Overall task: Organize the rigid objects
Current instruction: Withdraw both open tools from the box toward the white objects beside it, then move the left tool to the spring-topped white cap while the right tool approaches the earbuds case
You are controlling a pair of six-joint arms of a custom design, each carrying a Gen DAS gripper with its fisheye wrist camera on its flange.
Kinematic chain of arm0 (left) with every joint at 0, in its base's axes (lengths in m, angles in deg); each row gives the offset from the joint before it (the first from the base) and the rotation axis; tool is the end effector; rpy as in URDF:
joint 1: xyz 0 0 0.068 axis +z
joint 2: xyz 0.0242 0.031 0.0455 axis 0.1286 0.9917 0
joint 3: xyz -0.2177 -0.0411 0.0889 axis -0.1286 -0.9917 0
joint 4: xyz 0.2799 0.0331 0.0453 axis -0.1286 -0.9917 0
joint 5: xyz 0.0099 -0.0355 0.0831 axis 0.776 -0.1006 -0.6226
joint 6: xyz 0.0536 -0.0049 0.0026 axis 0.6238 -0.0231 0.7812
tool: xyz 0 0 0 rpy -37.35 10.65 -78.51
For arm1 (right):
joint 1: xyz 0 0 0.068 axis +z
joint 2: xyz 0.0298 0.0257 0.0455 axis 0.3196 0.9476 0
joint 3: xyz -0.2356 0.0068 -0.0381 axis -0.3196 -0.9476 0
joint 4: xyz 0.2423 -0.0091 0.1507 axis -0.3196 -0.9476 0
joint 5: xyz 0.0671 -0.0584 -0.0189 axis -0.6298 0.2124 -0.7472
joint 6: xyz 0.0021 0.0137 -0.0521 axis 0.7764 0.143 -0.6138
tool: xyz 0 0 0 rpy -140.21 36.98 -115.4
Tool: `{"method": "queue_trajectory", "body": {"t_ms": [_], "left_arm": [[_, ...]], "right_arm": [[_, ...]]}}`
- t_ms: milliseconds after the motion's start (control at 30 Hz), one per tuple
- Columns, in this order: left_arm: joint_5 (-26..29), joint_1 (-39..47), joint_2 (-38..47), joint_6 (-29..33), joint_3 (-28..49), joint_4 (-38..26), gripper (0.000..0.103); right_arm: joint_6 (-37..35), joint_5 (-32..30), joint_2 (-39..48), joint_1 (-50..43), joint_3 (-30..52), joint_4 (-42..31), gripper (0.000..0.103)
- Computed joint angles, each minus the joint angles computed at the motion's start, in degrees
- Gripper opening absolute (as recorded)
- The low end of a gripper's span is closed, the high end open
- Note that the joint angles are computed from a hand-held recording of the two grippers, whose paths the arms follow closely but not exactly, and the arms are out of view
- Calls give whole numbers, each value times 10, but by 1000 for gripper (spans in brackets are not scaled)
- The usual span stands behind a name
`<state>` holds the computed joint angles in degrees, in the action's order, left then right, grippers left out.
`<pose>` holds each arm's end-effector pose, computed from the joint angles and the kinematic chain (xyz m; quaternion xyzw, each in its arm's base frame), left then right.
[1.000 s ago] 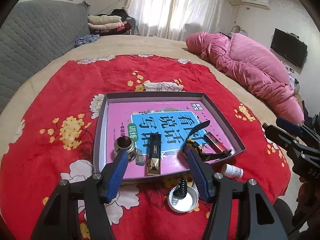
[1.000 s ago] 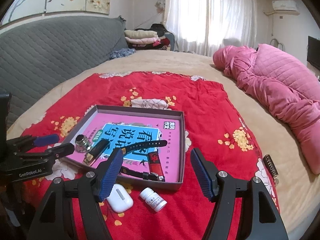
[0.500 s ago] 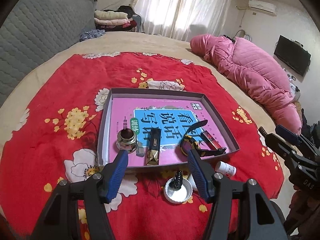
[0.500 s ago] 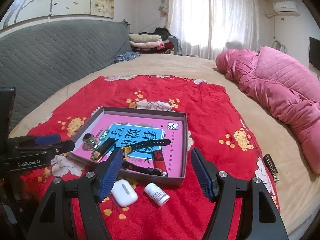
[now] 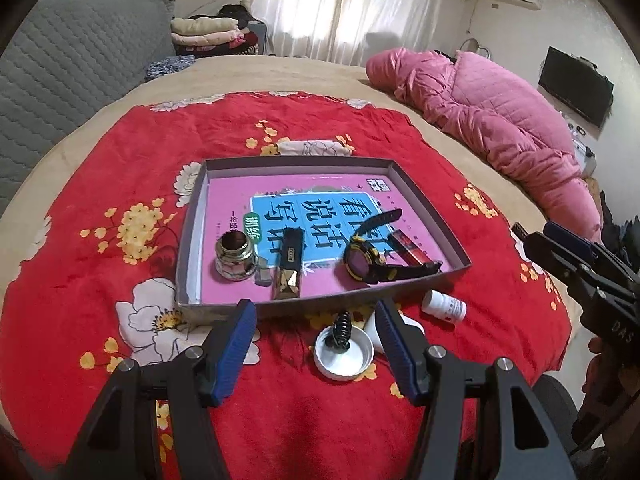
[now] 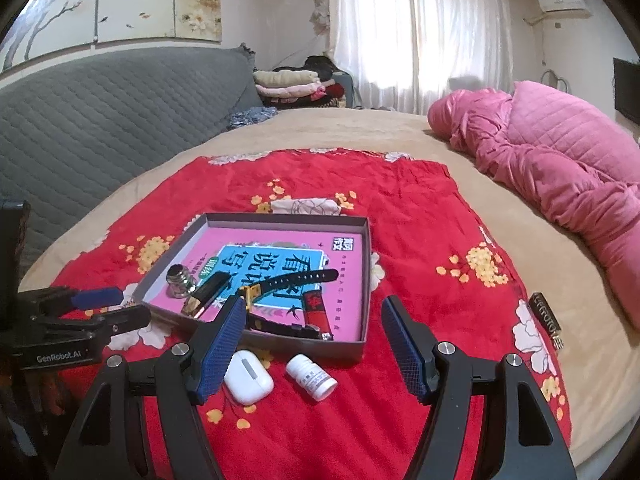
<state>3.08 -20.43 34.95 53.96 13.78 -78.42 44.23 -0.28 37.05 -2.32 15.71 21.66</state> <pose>0.2147 -0.1132 0.1690 0.1061 0.9278 -0.1281 0.3338 0.1625 -0.0475 0.2042 -0.0349 0.8962 0.0470 0.4398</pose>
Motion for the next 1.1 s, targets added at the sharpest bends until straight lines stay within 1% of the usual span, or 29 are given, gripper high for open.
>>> {"method": "queue_trajectory", "body": {"t_ms": [233,500,633,767,867,1100], "left_arm": [[3,-12,9,2,-5,2,61],[1,-37,19,5,-11,2,61],[17,-40,32,4,-12,3,61],[17,-50,41,8,-15,7,61],[22,-49,43,7,-17,11,61],[44,-30,48,17,-26,25,61]], "right_arm": [[-12,3,5,3,-11,1,72],[-21,22,-12,28,-26,-9,72],[-21,34,-22,49,-38,-17,72],[-24,45,-34,64,-50,-24,72],[-21,40,-38,62,-56,-31,72],[-25,37,-13,60,-62,-32,72]]}}
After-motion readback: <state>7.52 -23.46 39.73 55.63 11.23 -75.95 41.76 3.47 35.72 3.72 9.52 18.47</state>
